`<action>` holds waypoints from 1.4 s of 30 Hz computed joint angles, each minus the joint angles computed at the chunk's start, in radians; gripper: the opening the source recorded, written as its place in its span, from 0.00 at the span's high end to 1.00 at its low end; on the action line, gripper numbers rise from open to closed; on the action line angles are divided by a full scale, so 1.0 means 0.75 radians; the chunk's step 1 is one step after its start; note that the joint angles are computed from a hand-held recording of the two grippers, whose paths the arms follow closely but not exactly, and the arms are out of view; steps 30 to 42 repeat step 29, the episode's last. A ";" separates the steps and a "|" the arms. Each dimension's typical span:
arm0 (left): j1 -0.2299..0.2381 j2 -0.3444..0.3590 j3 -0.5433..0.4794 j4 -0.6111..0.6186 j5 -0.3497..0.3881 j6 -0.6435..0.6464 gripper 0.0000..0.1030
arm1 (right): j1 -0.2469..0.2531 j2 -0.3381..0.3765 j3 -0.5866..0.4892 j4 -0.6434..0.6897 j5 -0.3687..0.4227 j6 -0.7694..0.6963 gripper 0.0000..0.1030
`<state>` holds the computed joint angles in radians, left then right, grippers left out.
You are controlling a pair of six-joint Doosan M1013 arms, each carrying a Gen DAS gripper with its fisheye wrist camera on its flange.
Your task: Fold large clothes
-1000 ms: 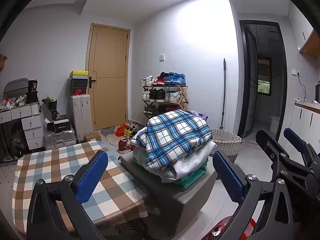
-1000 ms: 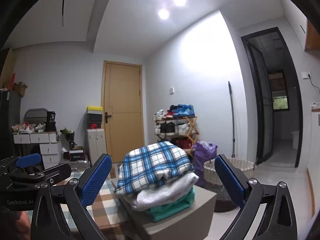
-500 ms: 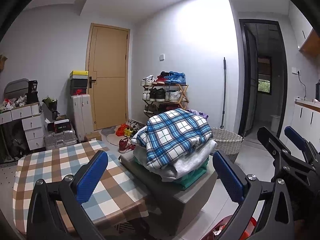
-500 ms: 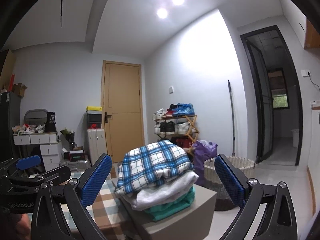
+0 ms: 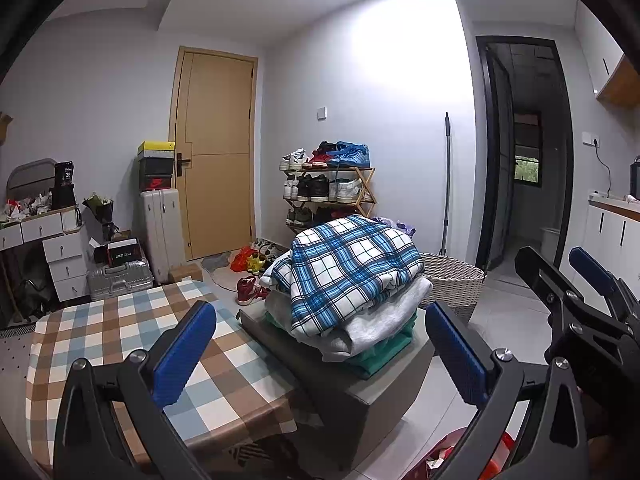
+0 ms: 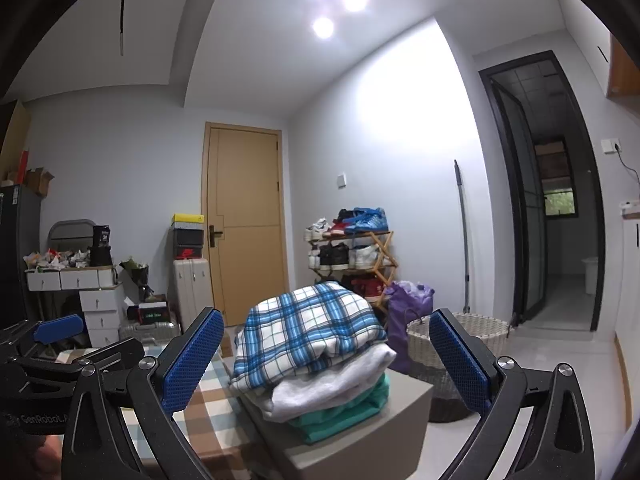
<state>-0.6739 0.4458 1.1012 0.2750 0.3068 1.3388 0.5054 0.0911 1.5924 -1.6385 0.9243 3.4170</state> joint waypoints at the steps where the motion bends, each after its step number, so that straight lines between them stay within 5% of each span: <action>1: 0.000 0.000 0.000 -0.002 0.001 0.001 0.01 | 0.001 -0.001 0.000 0.000 0.000 0.001 0.00; 21: 0.011 -0.009 0.007 -0.105 0.015 0.122 0.01 | 0.002 0.002 -0.004 0.004 0.001 -0.004 0.00; 42: 0.010 -0.015 0.019 -0.033 -0.001 0.056 0.01 | 0.004 0.007 -0.012 0.028 0.004 -0.013 0.00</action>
